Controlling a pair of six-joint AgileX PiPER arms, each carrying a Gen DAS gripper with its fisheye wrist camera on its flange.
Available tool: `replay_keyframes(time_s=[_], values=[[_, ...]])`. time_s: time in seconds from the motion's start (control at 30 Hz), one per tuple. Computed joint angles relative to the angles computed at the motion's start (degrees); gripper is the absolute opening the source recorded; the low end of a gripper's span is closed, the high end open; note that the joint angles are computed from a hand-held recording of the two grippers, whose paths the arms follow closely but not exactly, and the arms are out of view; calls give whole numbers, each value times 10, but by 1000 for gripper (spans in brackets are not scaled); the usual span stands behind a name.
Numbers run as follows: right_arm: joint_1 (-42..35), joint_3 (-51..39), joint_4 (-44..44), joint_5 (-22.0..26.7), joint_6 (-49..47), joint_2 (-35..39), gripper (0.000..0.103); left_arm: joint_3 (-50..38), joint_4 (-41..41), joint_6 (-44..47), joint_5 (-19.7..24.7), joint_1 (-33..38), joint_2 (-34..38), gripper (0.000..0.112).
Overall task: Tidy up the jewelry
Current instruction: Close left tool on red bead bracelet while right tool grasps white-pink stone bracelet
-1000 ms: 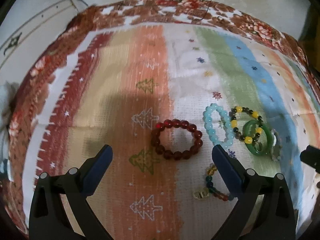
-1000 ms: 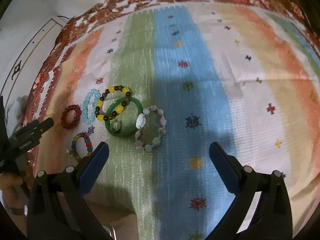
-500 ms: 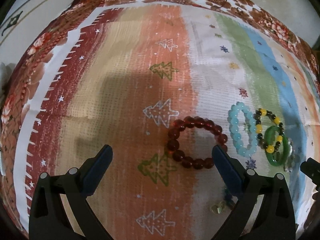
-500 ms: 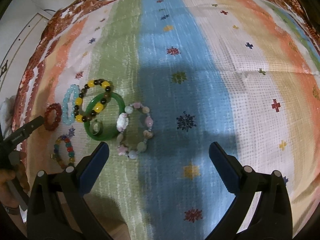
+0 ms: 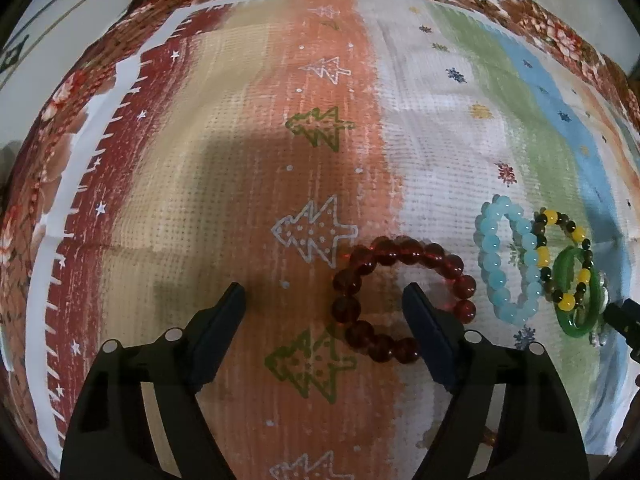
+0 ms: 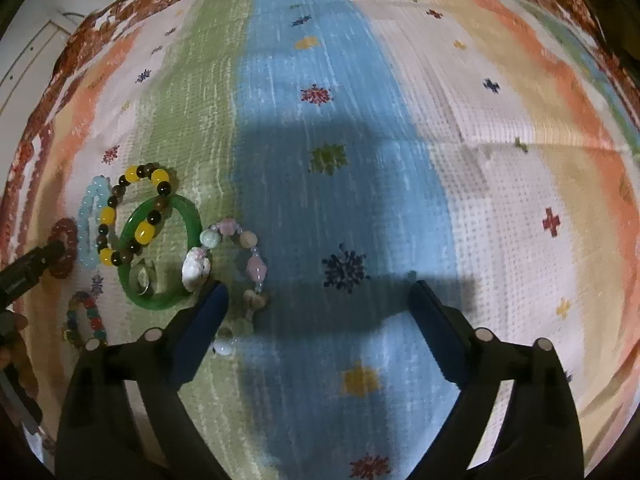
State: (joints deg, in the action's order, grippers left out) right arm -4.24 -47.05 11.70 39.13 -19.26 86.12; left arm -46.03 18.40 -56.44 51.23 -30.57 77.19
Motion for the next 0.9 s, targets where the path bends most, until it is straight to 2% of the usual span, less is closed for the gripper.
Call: replay_keyframes(time_s=[0.17, 0.27, 0.33, 0.37, 0.4, 0.43, 0.5, 0.63, 0.73, 0.9], values=[[31, 10, -48, -19, 30, -7, 74, 4, 8, 12, -9, -4, 1, 72], [32, 5, -39, -7, 13, -5, 62, 4, 15, 23, -14, -11, 0, 55], [34, 3, -34, -2, 5, -4, 54, 3, 8, 34, -20, -12, -1, 36], [35, 1, -31, 1, 1, -2, 52, 3, 9, 37, -21, -15, 0, 32], [34, 0, -24, 4, -9, -1, 43, 3, 9, 39, -22, -18, 0, 20], [32, 0, -17, 7, -19, -2, 29, 4, 7, 43, -25, -21, 1, 13], [27, -3, 6, 20, -41, 0, 13, 3, 10, 46, -25, -26, 2, 13], [40, -8, 4, 18, -37, 6, 13, 8, -12, 68, -33, -13, -10, 13], [23, -12, 26, 35, -61, 2, 13, 11, -36, 83, -35, -4, -27, 13], [15, -20, 49, 65, -83, -25, 13, -7, -46, 86, -15, -13, -68, 13]])
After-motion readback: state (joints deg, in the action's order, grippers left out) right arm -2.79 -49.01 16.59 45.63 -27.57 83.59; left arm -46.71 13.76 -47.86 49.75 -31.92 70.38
